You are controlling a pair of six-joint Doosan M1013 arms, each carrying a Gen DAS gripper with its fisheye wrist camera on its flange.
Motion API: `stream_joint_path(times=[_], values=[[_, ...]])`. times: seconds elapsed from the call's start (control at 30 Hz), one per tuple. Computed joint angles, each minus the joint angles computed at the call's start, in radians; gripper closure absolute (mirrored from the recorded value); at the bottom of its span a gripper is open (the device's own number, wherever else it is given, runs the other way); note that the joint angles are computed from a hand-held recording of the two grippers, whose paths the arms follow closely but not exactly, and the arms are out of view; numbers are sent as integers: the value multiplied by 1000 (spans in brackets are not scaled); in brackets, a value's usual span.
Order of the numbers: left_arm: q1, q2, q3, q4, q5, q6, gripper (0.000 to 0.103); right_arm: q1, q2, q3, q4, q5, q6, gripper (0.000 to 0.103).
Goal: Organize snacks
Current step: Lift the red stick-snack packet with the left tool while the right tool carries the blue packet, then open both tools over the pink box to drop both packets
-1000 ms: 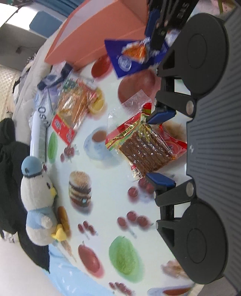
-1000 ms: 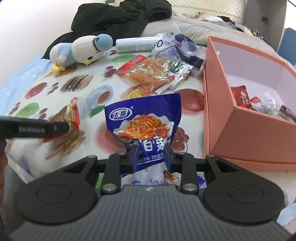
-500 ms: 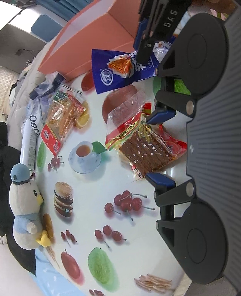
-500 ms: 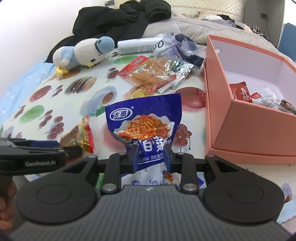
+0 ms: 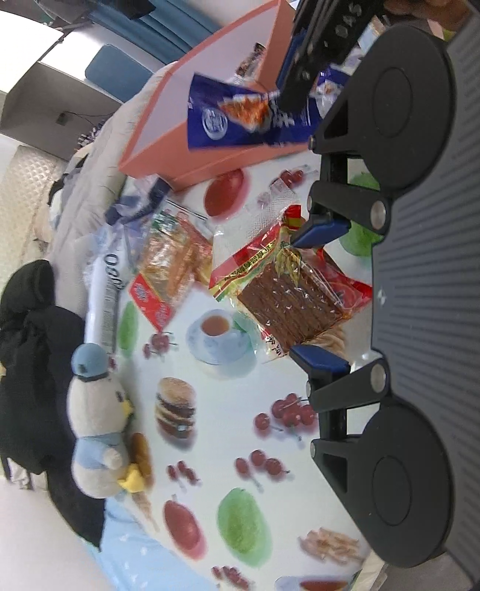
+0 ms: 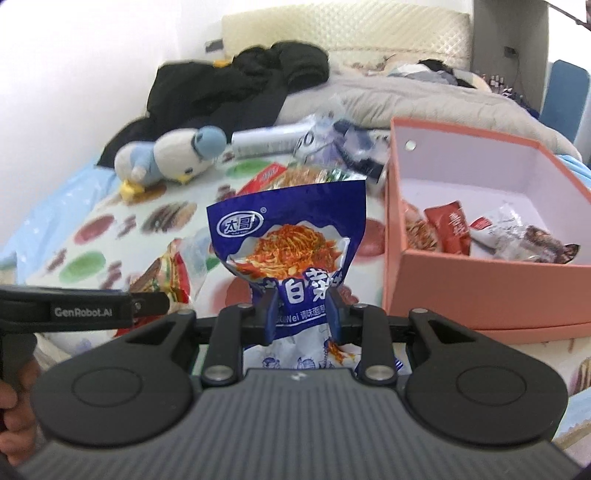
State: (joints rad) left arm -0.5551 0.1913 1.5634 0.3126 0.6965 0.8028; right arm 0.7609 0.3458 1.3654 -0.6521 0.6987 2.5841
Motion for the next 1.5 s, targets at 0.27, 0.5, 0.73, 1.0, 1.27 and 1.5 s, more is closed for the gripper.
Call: stream_joint_path(times=[0.27,0.5,0.73,1.0,1.27,1.5], values=[[-31,-18,-40,29,-18,11,40,3,-72,49,-128,-35,149,72],[-67,3,-99,6,-56,64,40,-2,-114,75,-211,-19,219,72],[-80,79,-207,-137,-65,245,40,-22,-137,99,-297,12,296,72],[-88,187,-361,-221,-35,353,40,-84,-127,97,-312,42,326,72],[-76,347,-625,-321,102,459,39,-171,-98,41,-198,21,193,72],[-63,544,-953,-364,364,512,39,-244,-38,-26,27,81,-5,73]])
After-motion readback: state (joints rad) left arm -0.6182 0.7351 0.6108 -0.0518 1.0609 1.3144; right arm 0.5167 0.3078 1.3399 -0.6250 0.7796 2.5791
